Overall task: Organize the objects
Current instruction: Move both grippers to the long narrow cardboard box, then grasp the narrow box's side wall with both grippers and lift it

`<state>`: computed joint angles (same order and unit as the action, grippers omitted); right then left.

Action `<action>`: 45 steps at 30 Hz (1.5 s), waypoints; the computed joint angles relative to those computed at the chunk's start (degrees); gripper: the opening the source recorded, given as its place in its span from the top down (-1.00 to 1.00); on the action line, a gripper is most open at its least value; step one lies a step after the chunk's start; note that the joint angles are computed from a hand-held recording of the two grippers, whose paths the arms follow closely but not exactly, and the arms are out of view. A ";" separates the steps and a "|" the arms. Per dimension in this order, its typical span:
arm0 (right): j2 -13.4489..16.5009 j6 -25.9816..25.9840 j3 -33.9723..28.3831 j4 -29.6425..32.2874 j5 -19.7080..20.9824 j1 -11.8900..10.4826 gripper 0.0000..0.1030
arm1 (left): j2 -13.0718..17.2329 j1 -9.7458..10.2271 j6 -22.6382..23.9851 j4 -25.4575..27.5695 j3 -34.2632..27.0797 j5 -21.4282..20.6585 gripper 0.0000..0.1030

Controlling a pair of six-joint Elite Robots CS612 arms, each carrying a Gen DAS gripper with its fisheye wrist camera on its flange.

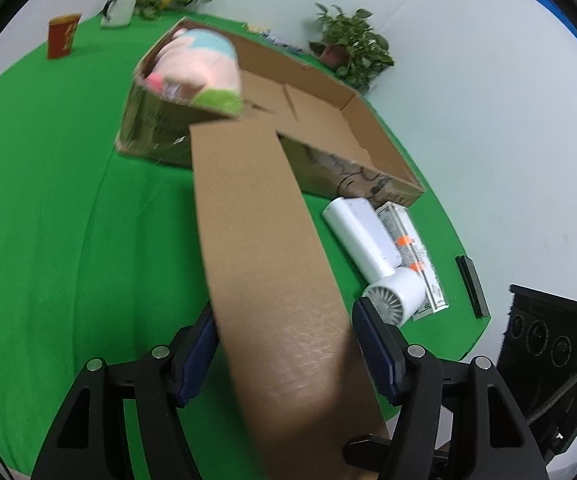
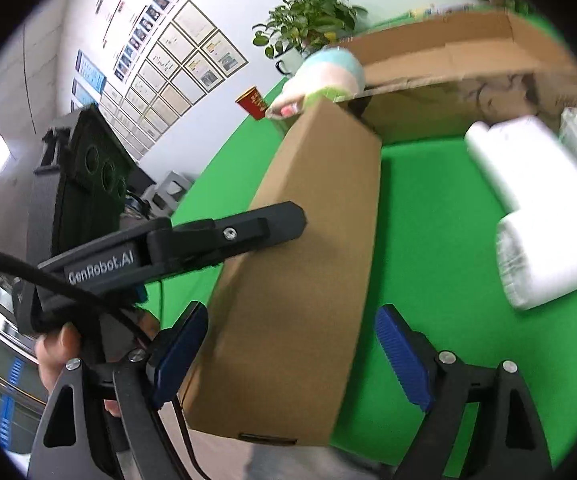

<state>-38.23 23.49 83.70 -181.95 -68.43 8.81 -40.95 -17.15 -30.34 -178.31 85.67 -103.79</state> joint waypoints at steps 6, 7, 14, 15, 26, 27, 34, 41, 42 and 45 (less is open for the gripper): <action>-1.86 -3.57 1.71 0.43 -6.14 0.25 -0.68 | 0.30 -1.36 2.21 -0.44 -1.08 -0.23 0.12; -2.01 -4.23 1.83 0.45 -7.07 0.40 -0.68 | 0.40 -1.44 2.66 -0.36 -1.18 -0.73 0.18; -2.94 -6.41 2.68 0.84 -9.80 0.87 -0.68 | 1.56 -2.04 4.15 -0.26 -3.82 -3.97 0.32; -3.09 -6.74 2.67 0.71 -10.51 1.02 -0.68 | 1.82 -2.22 4.48 -0.17 -4.43 -4.71 0.32; -4.07 -7.68 4.86 0.32 -20.34 0.96 -0.67 | 1.09 -4.18 7.63 -1.45 -3.48 2.13 0.07; -3.85 -7.28 4.67 0.83 -20.90 0.84 -0.64 | 0.92 -4.07 7.48 -1.39 -2.88 2.80 0.06; -1.81 -6.98 1.50 7.92 -22.72 1.41 0.31 | 1.05 -3.29 5.58 -0.75 -0.85 4.16 0.06; -0.84 -7.49 -0.20 7.96 -20.32 2.42 0.36 | 0.42 -2.15 4.89 -0.57 1.63 4.70 0.10; -0.70 -6.56 -0.53 8.45 -19.99 2.22 0.35 | 0.49 -2.04 5.05 -0.49 1.55 4.58 0.10; 0.15 -5.42 -2.20 9.33 -21.27 2.20 0.35 | 1.06 -1.86 4.73 0.09 0.76 4.15 0.22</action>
